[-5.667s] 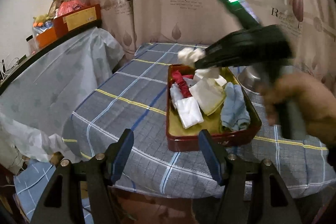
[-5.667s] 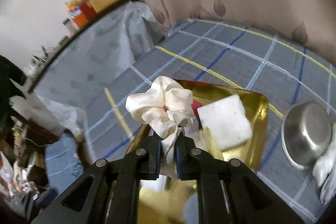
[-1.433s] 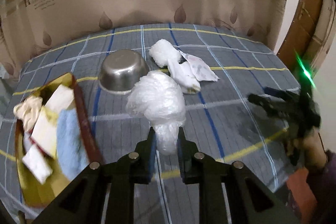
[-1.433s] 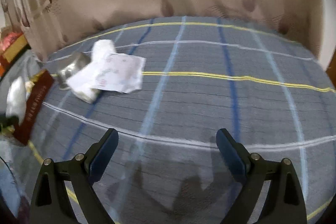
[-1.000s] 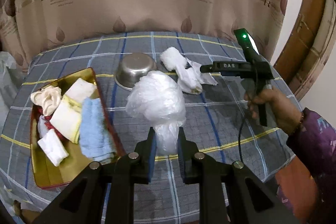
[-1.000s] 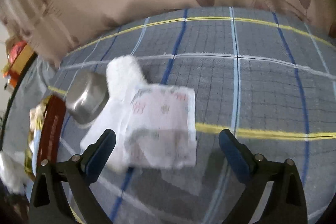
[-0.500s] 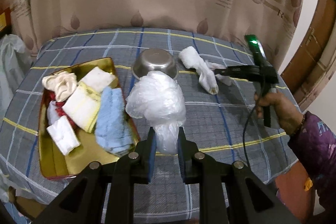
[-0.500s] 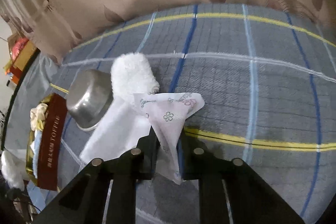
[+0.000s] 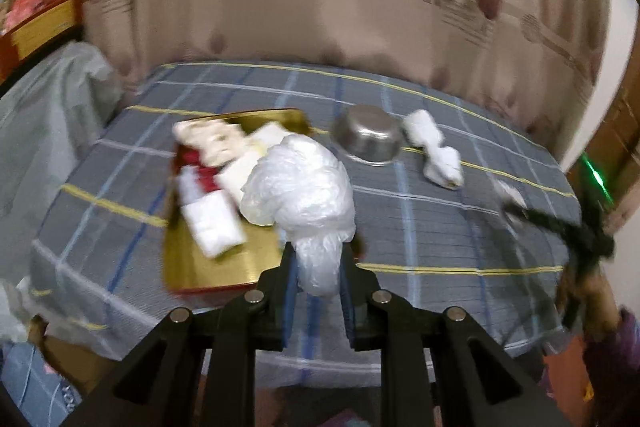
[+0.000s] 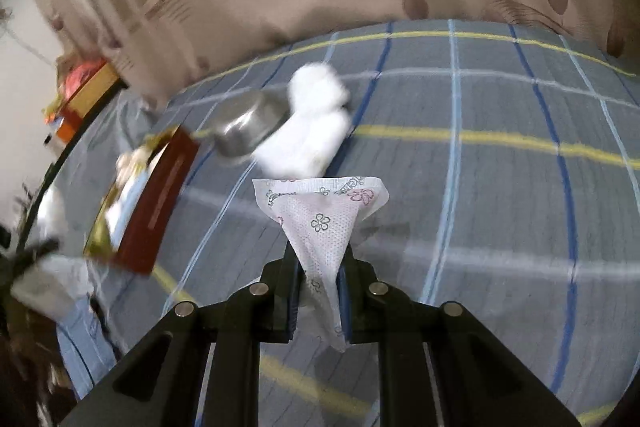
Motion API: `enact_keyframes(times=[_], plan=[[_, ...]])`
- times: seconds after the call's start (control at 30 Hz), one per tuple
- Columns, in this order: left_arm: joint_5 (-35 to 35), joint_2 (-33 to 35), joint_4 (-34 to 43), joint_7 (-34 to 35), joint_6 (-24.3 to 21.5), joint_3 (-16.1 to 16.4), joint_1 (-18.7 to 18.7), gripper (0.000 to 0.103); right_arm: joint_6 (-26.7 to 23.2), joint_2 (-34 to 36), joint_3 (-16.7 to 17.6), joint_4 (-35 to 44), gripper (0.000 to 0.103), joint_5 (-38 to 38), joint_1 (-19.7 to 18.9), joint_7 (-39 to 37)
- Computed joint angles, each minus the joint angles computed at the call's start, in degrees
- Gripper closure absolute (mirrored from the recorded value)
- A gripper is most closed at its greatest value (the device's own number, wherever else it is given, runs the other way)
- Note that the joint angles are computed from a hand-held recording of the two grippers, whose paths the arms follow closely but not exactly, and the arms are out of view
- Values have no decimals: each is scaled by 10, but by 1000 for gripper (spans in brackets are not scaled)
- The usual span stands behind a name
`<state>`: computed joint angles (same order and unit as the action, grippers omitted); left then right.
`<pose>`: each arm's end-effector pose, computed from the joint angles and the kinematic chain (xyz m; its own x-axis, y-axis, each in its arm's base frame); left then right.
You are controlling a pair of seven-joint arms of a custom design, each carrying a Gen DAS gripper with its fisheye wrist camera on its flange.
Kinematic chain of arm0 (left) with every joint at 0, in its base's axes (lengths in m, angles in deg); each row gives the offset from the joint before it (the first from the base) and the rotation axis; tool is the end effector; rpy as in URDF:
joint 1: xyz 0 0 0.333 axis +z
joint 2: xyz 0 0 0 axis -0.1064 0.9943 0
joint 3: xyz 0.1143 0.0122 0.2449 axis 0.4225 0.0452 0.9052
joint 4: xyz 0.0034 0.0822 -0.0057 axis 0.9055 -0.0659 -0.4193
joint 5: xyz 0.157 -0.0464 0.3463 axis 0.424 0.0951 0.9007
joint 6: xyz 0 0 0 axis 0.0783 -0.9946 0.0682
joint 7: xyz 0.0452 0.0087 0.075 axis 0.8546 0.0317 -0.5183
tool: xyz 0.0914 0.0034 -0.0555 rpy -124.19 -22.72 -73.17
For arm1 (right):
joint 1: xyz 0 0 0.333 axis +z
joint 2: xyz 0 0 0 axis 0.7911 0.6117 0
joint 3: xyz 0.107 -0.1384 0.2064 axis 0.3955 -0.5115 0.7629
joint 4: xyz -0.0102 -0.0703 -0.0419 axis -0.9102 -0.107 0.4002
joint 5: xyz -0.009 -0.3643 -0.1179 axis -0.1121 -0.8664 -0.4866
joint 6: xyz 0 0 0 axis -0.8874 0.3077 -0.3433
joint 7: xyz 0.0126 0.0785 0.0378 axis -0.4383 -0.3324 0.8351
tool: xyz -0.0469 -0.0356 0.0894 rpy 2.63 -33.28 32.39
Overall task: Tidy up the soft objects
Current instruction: 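Release the plastic bag into the tray with left tool while right tool carries the wipe packet over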
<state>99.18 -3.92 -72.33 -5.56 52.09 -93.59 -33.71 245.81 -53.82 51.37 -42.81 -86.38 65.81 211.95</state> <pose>0.5453 -0.4231 0.5749 -0.3419 -0.9303 0.1330 -0.7404 0.1795 -0.6477 0.4511 0.2617 0.4818 -0.2220 -0.9039 -0.3658 -0.6455 0.4174 -0.6396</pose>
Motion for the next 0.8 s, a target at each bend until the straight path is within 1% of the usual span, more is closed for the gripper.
enact_keyframes(times=[0.13, 0.3, 0.43, 0.63, 0.77, 0.8], plan=[[21, -31, -41, -25, -4, 13, 10, 83, 19, -14, 23, -23, 89, -20, -2, 62], [27, -17, -25, -9, -17, 12, 26, 83, 1, -23, 27, -21, 89, -16, 8, 59], [21, 17, 15, 18, -28, 11, 25, 83, -6, -27, 31, -16, 89, -18, 9, 64], [-39, 100, 112, 69, -57, 2, 26, 82, -18, -20, 26, -6, 89, -6, 19, 52], [-43, 153, 181, 78, -87, 15, 8, 82, -21, -16, 24, -1, 89, -1, 23, 49], [-48, 158, 187, 79, -91, 16, 7, 82, -21, -15, 23, 1, 89, 0, 24, 46]])
